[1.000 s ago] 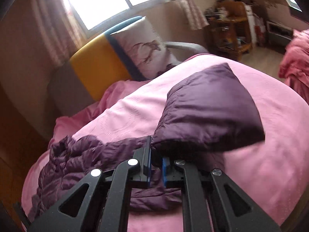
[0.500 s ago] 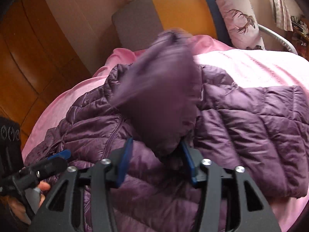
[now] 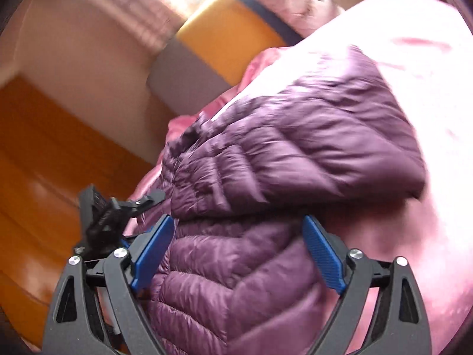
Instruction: Fold large clothes
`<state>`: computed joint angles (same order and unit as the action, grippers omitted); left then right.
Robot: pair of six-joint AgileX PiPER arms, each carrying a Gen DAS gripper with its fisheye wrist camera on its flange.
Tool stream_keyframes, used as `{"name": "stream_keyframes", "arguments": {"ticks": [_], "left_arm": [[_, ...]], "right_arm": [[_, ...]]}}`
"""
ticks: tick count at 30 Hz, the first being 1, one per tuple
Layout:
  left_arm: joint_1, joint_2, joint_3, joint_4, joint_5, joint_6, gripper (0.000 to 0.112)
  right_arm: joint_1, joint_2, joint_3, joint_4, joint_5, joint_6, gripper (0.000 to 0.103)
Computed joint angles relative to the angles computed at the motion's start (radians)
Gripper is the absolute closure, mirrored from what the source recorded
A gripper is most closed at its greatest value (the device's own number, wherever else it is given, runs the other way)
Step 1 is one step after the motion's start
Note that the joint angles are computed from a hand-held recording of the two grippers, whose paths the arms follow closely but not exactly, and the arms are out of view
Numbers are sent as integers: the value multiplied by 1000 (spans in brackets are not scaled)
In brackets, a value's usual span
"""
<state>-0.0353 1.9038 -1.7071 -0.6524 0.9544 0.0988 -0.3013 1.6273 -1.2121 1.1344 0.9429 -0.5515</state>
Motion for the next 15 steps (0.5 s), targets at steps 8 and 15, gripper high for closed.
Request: {"name": "stream_keyframes", "arguments": {"ticks": [8, 15], "left_arm": [[-72, 156, -258, 150, 129, -92, 93], [65, -21, -93, -156, 26, 103, 106]], "right_arm": [[-91, 74, 83, 288, 41, -84, 10], [-163, 128, 134, 542, 155, -136, 2]]}}
